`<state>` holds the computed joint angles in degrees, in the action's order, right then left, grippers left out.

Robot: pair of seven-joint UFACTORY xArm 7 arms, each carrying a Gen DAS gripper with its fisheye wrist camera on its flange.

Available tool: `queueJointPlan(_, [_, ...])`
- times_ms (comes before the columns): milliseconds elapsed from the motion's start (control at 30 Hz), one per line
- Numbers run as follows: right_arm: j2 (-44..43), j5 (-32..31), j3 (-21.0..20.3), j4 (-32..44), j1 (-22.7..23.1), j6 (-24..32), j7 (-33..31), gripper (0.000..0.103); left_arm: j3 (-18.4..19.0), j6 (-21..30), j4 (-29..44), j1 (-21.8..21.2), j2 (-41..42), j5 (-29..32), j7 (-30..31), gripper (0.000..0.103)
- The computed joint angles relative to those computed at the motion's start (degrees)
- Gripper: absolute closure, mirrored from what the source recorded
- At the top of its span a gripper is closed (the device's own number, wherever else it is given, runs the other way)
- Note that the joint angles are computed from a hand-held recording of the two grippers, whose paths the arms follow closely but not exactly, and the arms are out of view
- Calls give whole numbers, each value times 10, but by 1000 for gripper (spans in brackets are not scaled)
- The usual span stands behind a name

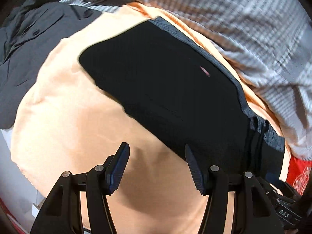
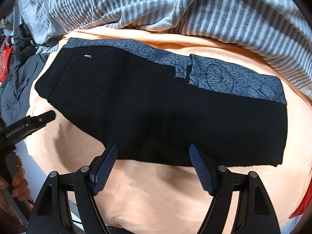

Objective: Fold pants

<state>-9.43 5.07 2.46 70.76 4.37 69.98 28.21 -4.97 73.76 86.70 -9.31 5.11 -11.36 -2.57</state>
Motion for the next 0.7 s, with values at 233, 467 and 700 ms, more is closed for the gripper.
queueJointPlan(233, [21,27,-7,-25,-6,-4,14,20,14,1,20,23,28,-19,-25,42])
queueJointPlan(467, [29,29,-3,-21,-2,-2,14,9,10,-23,7,36,29,-61,-3,33])
queueJointPlan(700, [33,28,-2,-16,0,-1,20,8,11,-49,-2,43,22,-106,18,1])
